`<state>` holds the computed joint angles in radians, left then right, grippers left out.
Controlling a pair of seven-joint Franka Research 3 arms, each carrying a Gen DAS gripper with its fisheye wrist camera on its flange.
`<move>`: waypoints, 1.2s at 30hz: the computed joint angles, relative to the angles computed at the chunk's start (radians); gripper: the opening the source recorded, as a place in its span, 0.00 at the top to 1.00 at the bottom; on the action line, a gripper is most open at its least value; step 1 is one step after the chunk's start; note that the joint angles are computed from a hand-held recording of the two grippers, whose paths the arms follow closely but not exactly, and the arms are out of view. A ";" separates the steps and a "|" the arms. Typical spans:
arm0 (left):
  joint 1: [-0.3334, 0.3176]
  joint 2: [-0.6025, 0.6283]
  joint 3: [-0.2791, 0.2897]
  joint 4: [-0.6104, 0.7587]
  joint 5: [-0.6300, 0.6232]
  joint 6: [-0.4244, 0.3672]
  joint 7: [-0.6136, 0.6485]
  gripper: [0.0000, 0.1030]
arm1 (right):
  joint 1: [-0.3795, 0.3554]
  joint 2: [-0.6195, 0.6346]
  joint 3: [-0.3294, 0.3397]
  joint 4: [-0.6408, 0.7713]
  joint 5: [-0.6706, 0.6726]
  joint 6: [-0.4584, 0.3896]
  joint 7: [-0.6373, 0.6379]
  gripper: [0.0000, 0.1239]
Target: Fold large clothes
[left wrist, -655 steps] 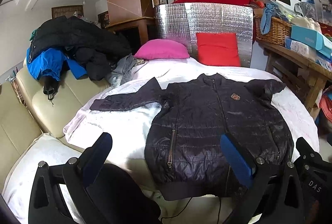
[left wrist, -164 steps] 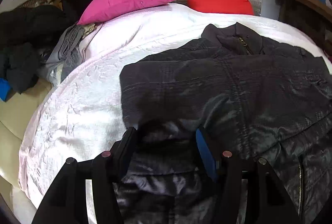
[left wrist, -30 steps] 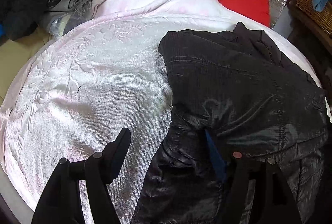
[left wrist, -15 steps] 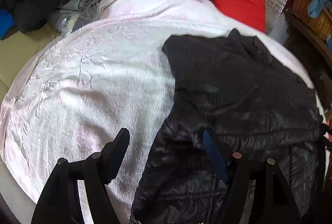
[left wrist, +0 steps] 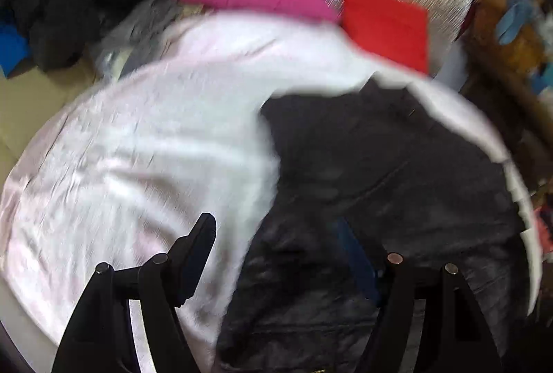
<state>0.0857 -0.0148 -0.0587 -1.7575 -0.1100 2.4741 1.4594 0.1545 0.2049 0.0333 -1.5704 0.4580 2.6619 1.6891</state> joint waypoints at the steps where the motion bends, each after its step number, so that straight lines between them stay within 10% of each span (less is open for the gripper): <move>1: -0.004 -0.014 -0.002 -0.016 -0.056 0.042 0.050 0.28 | -0.032 0.006 0.040 0.018 0.122 -0.040 -0.098 0.46; 4: -0.028 -0.027 -0.005 -0.028 -0.182 0.094 0.176 0.24 | -0.064 0.047 0.080 0.085 0.318 -0.225 -0.215 0.46; 10: -0.057 0.053 -0.037 0.062 -0.068 -0.050 0.105 0.24 | -0.054 0.137 0.079 0.155 0.389 -0.417 -0.132 0.47; 18: -0.063 0.141 -0.058 0.160 0.032 -0.166 0.014 0.24 | -0.025 0.173 0.069 0.123 0.388 -0.222 -0.005 0.47; 28: -0.064 0.097 -0.060 0.116 0.055 -0.108 0.028 0.24 | 0.020 0.112 0.057 0.072 0.188 -0.041 -0.020 0.77; 36: -0.079 0.099 -0.059 0.124 0.182 -0.159 0.028 0.24 | -0.005 0.159 0.045 0.154 0.109 -0.267 0.037 0.75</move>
